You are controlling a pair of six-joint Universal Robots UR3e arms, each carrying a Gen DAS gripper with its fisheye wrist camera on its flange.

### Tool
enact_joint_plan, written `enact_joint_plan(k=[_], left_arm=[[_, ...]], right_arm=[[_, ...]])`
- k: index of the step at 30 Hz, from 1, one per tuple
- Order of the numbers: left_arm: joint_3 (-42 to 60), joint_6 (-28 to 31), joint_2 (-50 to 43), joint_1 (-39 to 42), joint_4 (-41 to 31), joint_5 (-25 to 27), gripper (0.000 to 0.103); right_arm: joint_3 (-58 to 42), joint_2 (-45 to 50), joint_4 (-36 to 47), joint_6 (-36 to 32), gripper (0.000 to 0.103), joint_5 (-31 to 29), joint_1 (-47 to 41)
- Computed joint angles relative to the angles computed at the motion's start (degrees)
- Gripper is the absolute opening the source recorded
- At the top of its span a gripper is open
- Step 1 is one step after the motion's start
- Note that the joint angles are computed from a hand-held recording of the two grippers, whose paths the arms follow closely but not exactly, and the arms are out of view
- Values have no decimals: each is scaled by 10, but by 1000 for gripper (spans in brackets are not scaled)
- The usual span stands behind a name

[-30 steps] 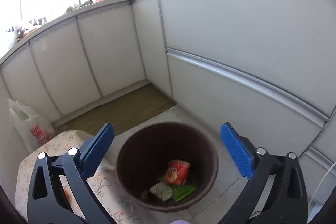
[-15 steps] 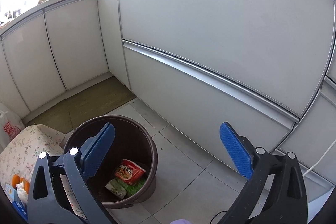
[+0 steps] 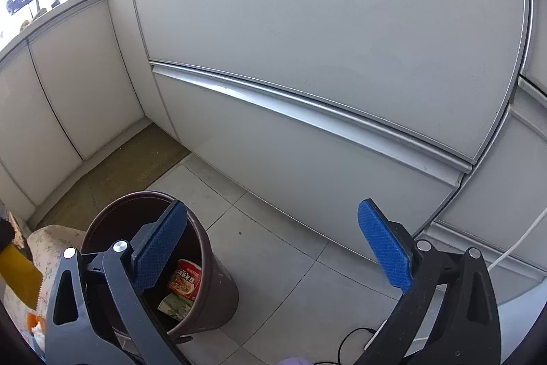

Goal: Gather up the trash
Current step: 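Carry the yellow packet over the brown bin and open the left gripper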

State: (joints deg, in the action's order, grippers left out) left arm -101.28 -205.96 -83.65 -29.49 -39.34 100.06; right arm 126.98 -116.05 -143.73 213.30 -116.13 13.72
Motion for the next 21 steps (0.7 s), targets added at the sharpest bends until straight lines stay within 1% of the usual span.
enact_joint_plan(k=[5,7,9,10,12,16,18,21], left_arm=[[51,-10,-77,-19,0,-7,25],[66,-9,-98,-16,-11,-21,32],[84,-13,-119,-20,-23,-20,48],[84,-15,-123,-19,-23,-24,51],[84,-26,-127,-21,-29,-22,64],[68,-42,-117,-8,-43,-30,69],[59,-45,-106,-4,-50,-23,75],[36,-47,-77,1,-56,-20,80]], right_arm=[[16,-27,-4,14,96,15,-34],[20,-33,-3,18,96,21,-40],[19,-27,-2,17,96,26,-40],[17,-22,-1,16,96,27,-38],[18,-24,-2,18,96,26,-39],[32,-54,-3,26,96,36,-58],[36,-63,1,26,96,45,-65],[30,-55,10,23,96,58,-63]])
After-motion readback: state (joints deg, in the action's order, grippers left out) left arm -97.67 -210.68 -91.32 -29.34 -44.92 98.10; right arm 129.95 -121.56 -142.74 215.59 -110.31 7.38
